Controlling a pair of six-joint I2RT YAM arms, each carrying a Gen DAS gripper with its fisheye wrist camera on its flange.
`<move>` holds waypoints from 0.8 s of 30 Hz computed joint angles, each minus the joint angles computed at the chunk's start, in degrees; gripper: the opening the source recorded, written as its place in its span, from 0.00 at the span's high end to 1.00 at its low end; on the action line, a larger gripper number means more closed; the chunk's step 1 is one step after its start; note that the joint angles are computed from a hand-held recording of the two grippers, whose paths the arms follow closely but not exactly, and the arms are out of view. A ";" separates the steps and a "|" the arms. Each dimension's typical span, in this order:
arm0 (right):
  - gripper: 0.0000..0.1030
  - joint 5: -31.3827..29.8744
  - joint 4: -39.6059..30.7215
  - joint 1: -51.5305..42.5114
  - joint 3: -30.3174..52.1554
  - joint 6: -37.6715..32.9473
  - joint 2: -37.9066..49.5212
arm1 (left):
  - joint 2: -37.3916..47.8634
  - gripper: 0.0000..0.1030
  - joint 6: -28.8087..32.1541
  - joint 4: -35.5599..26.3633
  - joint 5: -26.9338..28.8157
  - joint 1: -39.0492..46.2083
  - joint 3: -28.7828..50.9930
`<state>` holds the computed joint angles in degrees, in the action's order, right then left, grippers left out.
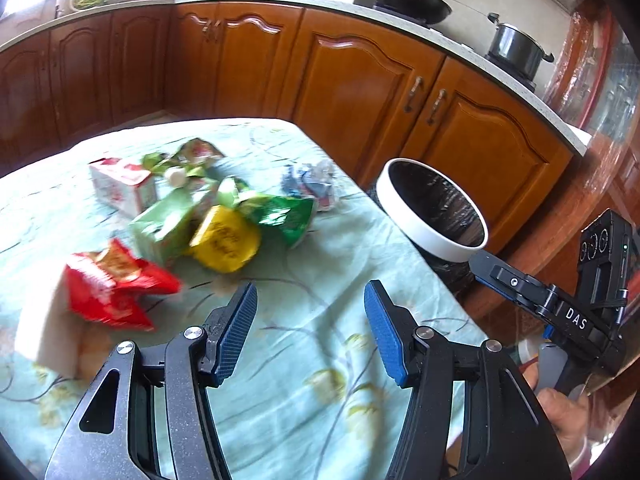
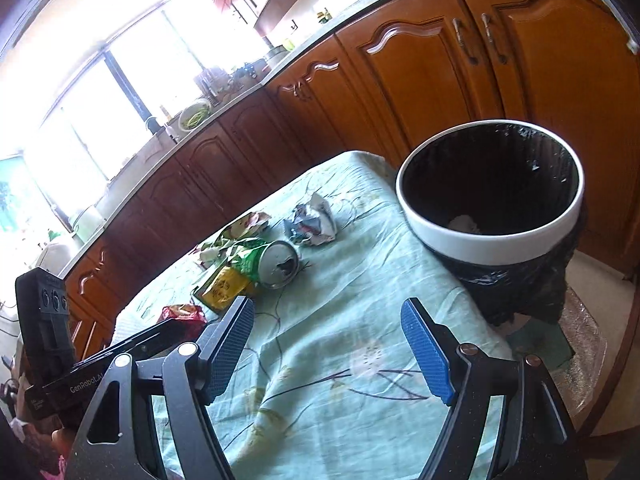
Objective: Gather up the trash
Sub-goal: 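Move both tools back over the table toward the remaining trash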
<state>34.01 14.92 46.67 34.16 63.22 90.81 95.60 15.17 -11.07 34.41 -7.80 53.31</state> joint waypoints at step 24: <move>0.25 -15.57 0.76 -2.92 26.67 -8.63 23.97 | 6.12 0.45 6.50 -2.15 3.02 21.15 6.25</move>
<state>18.44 15.68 43.75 60.83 54.60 114.79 101.72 21.66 -13.21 37.44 13.34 59.57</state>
